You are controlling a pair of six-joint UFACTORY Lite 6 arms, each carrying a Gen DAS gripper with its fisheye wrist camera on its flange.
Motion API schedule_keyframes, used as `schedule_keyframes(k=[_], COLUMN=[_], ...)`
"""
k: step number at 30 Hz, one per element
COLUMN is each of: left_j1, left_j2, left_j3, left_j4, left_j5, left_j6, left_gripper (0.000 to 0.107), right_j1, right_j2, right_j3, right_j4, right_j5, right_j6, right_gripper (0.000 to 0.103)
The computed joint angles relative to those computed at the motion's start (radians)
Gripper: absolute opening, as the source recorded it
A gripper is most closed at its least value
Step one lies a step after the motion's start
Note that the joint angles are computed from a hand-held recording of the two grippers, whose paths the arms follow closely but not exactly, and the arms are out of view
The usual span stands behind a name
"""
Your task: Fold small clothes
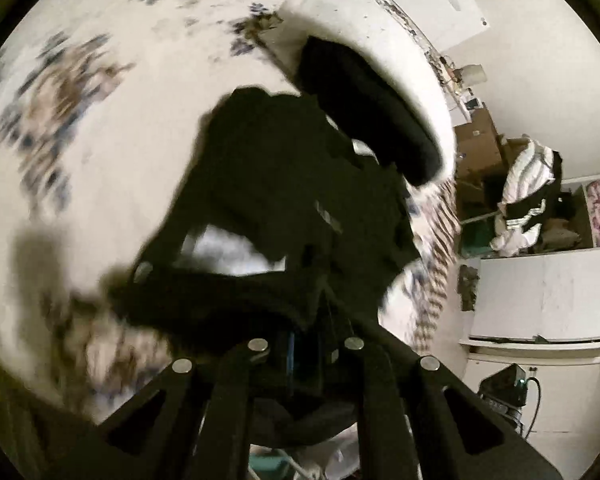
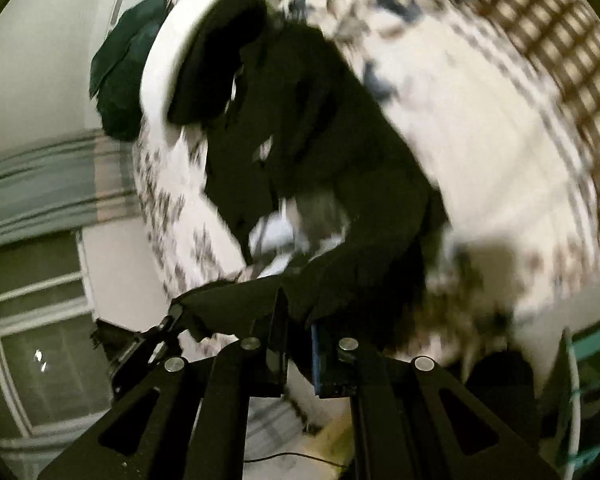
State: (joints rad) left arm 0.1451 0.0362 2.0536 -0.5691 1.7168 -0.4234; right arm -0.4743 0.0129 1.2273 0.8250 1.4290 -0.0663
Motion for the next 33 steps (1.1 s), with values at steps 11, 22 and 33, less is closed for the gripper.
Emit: schedule_keyframes(k=[11, 22, 33], left_j1=[-0.072, -0.021, -0.318], left_j2=[0.442, 0.085, 0.115], left_j3=[0.127, -0.213, -0.407], left_j4=[0.06, 0.042, 0.143], left_j5=[-0.128, -0.032, -0.312], left_j6=[0.142, 0.187, 0.096], left_gripper=[0.014, 0.053, 0.003], right_j1=[0.186, 0.275, 0.334], right_j2=[0.759, 0.365, 0.326], right_j3=[0.648, 0.22, 0.065], right_j4=[-0.036, -0.273, -0.163], right_j5=[-0.181, -0.16, -0.41], right_j6=[0.185, 0.078, 0.148], right_gripper=[0.043, 0.077, 0.004])
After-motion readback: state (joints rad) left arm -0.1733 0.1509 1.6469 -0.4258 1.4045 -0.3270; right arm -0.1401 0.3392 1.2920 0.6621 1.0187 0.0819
